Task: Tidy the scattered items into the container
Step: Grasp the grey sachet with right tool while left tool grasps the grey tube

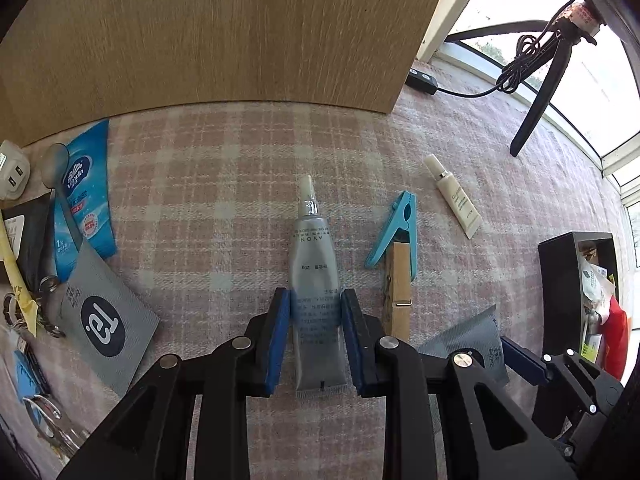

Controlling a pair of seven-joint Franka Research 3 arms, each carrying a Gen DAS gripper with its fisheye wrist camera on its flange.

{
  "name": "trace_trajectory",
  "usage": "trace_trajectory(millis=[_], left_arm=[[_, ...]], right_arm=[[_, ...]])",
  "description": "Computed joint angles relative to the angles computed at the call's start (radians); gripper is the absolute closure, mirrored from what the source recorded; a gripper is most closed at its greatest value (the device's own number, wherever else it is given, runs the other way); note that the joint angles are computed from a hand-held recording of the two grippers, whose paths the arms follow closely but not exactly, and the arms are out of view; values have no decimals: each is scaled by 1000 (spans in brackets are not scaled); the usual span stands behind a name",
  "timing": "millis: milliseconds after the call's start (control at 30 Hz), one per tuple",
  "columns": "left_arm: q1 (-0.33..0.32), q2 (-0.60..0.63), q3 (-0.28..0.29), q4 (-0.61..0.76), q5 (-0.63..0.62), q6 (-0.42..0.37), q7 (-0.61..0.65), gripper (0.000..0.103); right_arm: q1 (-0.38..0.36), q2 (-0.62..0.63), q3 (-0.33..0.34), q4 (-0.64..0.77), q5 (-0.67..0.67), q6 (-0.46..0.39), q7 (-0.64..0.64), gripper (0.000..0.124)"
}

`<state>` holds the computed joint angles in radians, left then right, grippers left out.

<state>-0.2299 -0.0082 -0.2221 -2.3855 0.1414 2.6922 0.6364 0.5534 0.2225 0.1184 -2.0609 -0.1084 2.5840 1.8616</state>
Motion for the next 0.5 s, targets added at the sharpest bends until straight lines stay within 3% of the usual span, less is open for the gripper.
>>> trace_trajectory(millis=[267, 333, 500], left_arm=[[-15, -112, -3, -117, -31, 17, -8, 79], [-19, -141, 2, -146, -42, 26, -11, 79], [-32, -232, 11, -208, -60, 26, -2, 79]], right_arm=[[-35, -31, 15, -20, 103, 15, -51, 112], [-58, -46, 18, -39, 161, 28, -88, 113], [-70, -94, 8, -75, 160, 50, -75, 115]])
